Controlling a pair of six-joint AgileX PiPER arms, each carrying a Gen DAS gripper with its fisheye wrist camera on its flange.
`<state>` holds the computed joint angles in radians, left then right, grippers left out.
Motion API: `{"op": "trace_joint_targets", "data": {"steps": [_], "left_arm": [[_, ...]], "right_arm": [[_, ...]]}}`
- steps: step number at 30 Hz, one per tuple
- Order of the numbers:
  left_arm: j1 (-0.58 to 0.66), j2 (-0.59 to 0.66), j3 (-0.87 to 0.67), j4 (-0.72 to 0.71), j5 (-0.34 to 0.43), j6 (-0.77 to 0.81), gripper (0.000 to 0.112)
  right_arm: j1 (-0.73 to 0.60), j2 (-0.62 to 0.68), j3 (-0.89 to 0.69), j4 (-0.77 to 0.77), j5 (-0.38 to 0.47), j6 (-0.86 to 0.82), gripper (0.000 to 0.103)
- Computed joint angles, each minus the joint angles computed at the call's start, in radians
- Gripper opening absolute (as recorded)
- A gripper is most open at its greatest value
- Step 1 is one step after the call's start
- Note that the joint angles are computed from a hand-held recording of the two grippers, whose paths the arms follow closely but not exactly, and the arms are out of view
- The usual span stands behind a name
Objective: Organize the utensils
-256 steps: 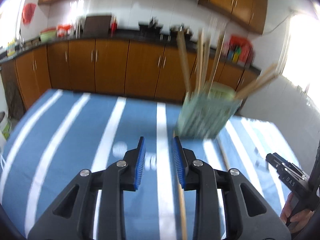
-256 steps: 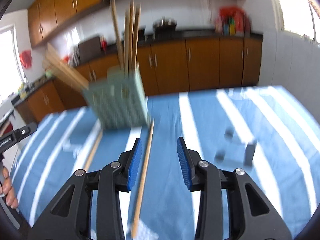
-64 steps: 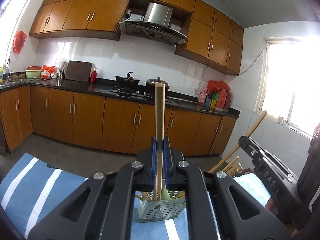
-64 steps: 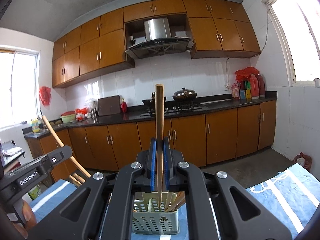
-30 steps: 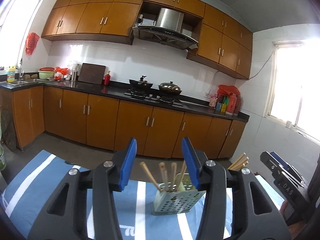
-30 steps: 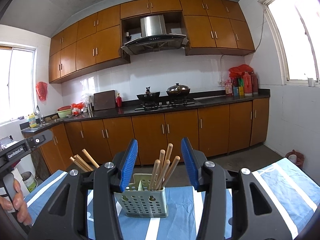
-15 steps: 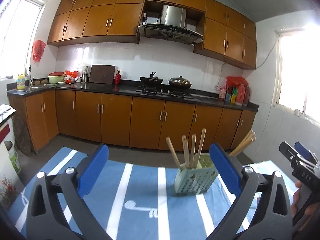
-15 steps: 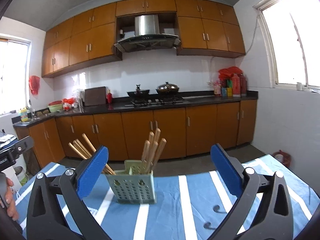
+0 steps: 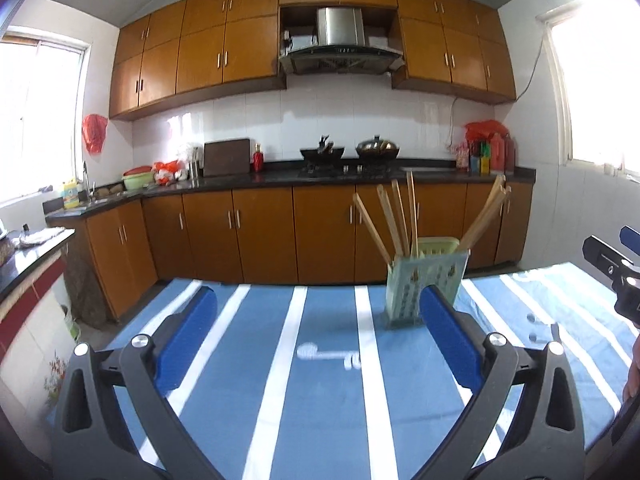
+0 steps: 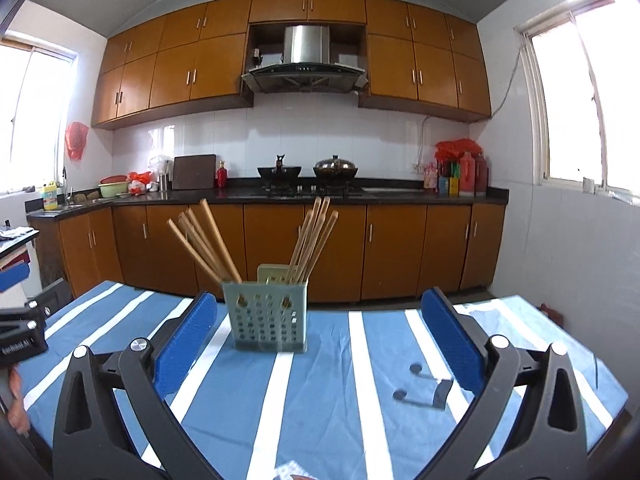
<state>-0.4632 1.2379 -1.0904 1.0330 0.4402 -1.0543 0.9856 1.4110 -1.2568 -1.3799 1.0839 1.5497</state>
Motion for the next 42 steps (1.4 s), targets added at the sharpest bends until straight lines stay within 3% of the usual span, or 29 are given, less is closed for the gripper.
{"op": "trace_joint_targets", "data": {"steps": [5, 24, 42], "left_arm": [[-0.009, -0.014, 0.047, -0.051, 0.008, 0.020, 0.099], [-0.088, -0.031, 0.160, 0.073, 0.009, -0.156, 0.099], [-0.084, -0.008, 0.165, 0.006, -0.009, -0.117, 0.099]], "right_arm": [[0.032, 0.008, 0.044, 0.019, 0.024, 0.061, 0.101], [0.097, 0.005, 0.155, 0.045, 0.039, 0.126, 0.101], [0.085, 0.011, 0.166, 0.090, 0.010, 0.115, 0.101]]}}
